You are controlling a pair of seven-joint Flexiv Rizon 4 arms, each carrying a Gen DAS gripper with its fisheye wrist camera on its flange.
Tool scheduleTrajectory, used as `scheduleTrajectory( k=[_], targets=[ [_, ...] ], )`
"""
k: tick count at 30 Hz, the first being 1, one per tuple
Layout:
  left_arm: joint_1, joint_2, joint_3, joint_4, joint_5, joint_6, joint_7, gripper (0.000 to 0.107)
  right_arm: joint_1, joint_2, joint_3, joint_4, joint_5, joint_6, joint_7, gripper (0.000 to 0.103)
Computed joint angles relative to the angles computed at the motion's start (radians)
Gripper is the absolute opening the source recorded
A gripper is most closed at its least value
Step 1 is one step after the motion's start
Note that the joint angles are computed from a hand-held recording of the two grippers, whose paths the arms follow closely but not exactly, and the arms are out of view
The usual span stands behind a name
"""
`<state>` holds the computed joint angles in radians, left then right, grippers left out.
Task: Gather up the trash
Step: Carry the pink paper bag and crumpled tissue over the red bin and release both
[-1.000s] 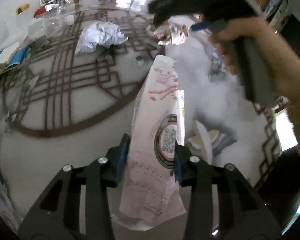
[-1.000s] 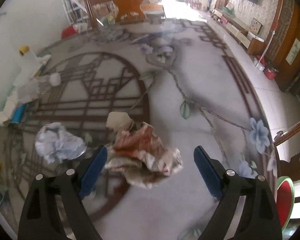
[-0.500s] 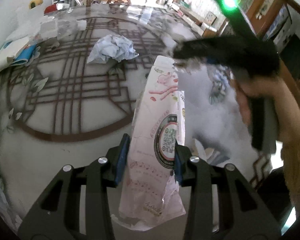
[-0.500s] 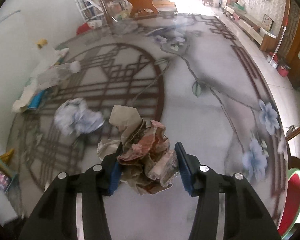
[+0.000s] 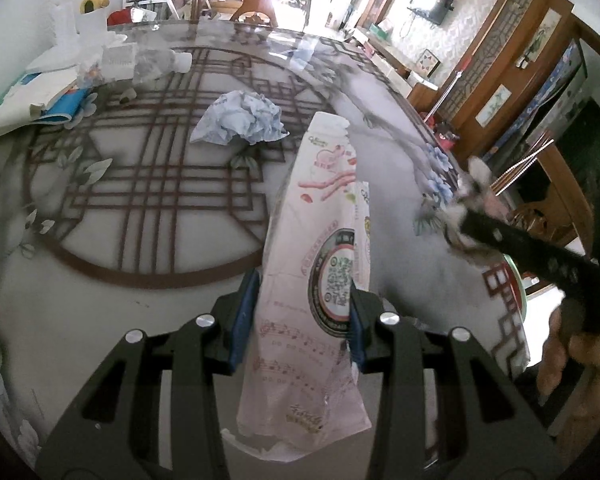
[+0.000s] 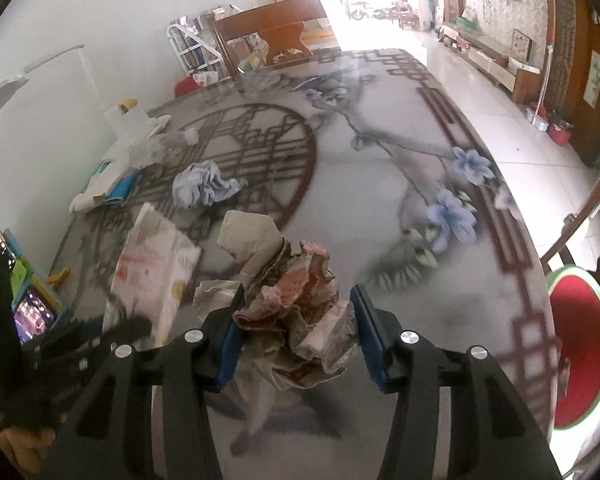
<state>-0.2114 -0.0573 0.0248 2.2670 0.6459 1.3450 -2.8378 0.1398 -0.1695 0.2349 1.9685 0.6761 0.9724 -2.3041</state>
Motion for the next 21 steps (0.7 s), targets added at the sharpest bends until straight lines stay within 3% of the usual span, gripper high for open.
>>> scheduleTrajectory(
  k=[9, 21],
  targets=[
    [-0.001, 0.02, -0.011, -0.023, 0.107, -0.001, -0.096, 0.038, -0.027, 0.072, -0.03, 0.049, 0.054, -0.042, -0.053, 0.05],
    [-0.008, 0.015, -0.023, -0.038, 0.133, -0.004, -0.104, 0.039, -0.031, 0.119, -0.081, 0.074, 0.089, -0.057, -0.097, 0.05]
  ],
)
